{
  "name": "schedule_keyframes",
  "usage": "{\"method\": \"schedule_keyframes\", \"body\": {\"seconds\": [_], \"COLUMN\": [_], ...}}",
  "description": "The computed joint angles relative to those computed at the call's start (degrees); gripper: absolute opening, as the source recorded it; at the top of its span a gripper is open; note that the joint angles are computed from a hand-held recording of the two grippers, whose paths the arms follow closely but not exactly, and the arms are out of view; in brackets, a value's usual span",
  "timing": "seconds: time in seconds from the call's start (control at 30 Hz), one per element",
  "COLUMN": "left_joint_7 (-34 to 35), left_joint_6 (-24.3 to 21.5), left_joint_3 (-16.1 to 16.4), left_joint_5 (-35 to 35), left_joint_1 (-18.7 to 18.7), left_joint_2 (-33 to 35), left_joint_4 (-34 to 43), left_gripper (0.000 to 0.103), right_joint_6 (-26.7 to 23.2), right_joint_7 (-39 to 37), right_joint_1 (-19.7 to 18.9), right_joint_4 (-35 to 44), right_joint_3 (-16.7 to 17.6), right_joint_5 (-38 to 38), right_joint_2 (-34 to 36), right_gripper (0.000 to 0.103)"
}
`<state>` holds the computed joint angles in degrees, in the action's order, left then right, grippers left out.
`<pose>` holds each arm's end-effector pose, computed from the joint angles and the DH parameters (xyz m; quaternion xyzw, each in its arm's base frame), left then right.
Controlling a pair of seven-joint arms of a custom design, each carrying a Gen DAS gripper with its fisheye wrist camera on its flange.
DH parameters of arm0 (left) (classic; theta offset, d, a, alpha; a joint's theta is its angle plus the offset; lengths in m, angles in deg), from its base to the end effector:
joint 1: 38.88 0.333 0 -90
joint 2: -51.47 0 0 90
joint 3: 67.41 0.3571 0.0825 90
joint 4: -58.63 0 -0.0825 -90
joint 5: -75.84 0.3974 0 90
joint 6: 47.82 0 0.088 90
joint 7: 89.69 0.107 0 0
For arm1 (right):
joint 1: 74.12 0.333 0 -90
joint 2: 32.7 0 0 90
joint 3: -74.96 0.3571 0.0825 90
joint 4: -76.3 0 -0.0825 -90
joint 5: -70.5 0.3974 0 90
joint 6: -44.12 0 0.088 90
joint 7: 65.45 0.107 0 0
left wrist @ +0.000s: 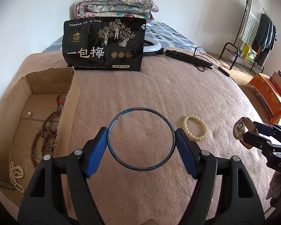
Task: Organize jewelry
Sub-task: 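Carry the blue bangle with the left gripper while the right carries the watch to the box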
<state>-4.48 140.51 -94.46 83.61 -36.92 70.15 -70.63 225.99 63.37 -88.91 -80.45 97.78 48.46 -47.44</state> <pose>0.5521 -0.2569 0.3492 -0.5068 0.7796 -0.3400 0.1402 0.4220 0.0954 0.3950 -0.6236 0.7074 -0.2137 0.2549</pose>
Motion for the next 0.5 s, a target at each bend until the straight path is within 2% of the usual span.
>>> {"method": "schedule_keyframes", "body": {"seconds": [0.23,0.5], "left_joint_7": [-1.06,-5.1], "left_joint_6": [0.75,1.85], "left_joint_3": [-7.44,-15.01], "left_joint_5": [2.31,9.5], "left_joint_1": [9.74,22.46], "left_joint_2": [-2.37,-5.18], "left_joint_4": [-2.7,-5.61], "left_gripper": [0.074,0.074], "right_joint_6": [-1.25,-2.5], "right_joint_7": [0.33,2.34], "right_joint_1": [2.26,3.66], "right_joint_4": [0.75,3.43], "right_joint_3": [-0.19,1.3], "right_joint_5": [0.58,-1.28], "right_joint_2": [-2.14,-2.24], "right_gripper": [0.056,0.056]}}
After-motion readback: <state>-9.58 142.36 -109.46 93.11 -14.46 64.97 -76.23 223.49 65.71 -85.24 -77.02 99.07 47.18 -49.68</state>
